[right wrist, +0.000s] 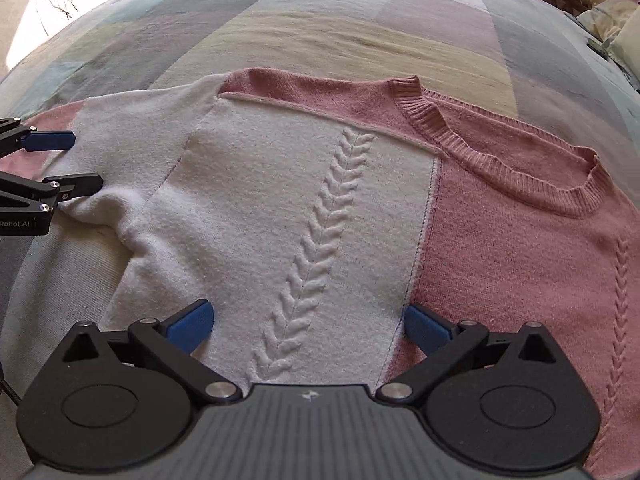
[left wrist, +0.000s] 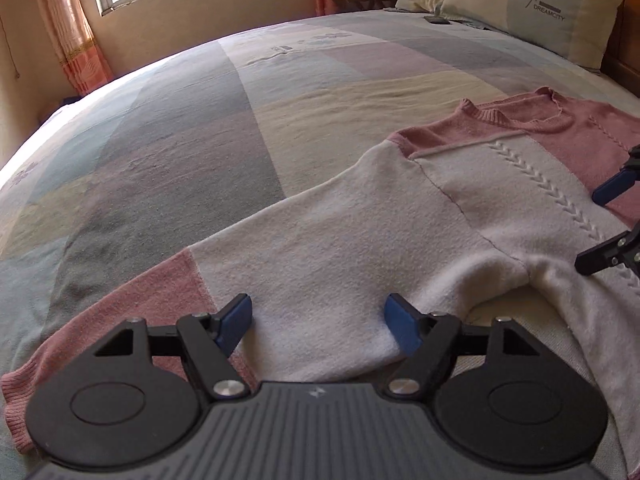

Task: Fold clothes

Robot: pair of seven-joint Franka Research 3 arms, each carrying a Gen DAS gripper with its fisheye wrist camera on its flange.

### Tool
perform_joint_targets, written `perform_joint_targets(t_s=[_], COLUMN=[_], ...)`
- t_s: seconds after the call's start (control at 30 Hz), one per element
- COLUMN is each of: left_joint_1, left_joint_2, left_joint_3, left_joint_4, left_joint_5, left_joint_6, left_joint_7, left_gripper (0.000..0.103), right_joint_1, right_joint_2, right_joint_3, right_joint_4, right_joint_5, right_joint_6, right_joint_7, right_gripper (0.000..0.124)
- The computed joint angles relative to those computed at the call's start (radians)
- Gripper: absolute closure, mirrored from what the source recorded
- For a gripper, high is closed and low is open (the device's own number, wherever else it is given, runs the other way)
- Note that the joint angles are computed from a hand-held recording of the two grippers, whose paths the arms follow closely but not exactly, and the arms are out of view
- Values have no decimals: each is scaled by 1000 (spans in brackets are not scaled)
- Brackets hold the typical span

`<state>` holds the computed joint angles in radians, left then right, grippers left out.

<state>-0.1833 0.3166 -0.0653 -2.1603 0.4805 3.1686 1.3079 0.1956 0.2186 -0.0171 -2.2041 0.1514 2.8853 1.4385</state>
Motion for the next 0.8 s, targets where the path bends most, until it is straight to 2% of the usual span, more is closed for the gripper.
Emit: perform_joint_targets(t_s=[0.03, 0.13, 0.27, 0.37, 0.43, 0.5, 0.53, 0.63, 0.73, 0.77, 0.8], left_joint_1=[25, 7, 102, 76, -10, -50, -40, 14, 41, 16, -34], left_joint_2=[-18, -49, -1, 47, 53, 30, 13, -38, -49, -39, -23], left_joint_3=[-24, -17, -179, -200, -121, -59, -65, -125, -146, -118, -54], left_joint_4=[-2, 21, 67, 99, 102, 46, 25, 14, 23, 40, 66], left_joint_5=[-25, -20, -122, -152, -118, -79, -88, -109, -150, -149, -80], left_joint_6=[-45, -122, -75, -65, -105, -44, -51, -157, -134, -129, -132], left_joint_7=[1, -34, 101, 136, 71, 3, 7, 57, 83, 69, -16], left_gripper=[21, 26, 25, 25, 25, 23, 22, 23, 23, 23, 23], right_joint_1=[10, 11, -21, -38, -51, -71, -83, -133, -178, -181, -176], right_joint_2=[1, 0, -6, -8, -9, -11, -12, -14, -15, -14, -13], right_joint_3=[-9, -7, 32, 53, 69, 92, 107, 167, 229, 237, 235], right_joint_4=[-3, -20, -54, -64, -67, -71, -73, -81, -89, -90, -90], right_joint_5=[-18, -18, 50, 97, 130, 174, 202, 314, 453, 486, 507], right_joint_6=[9, 49, 119, 137, 145, 150, 153, 170, 198, 208, 215], right_joint_7=[15, 23, -53, -111, -155, -212, -247, -384, -532, -564, -582], right_gripper=[21, 21, 21, 21, 21, 21, 21, 21, 21, 21, 21])
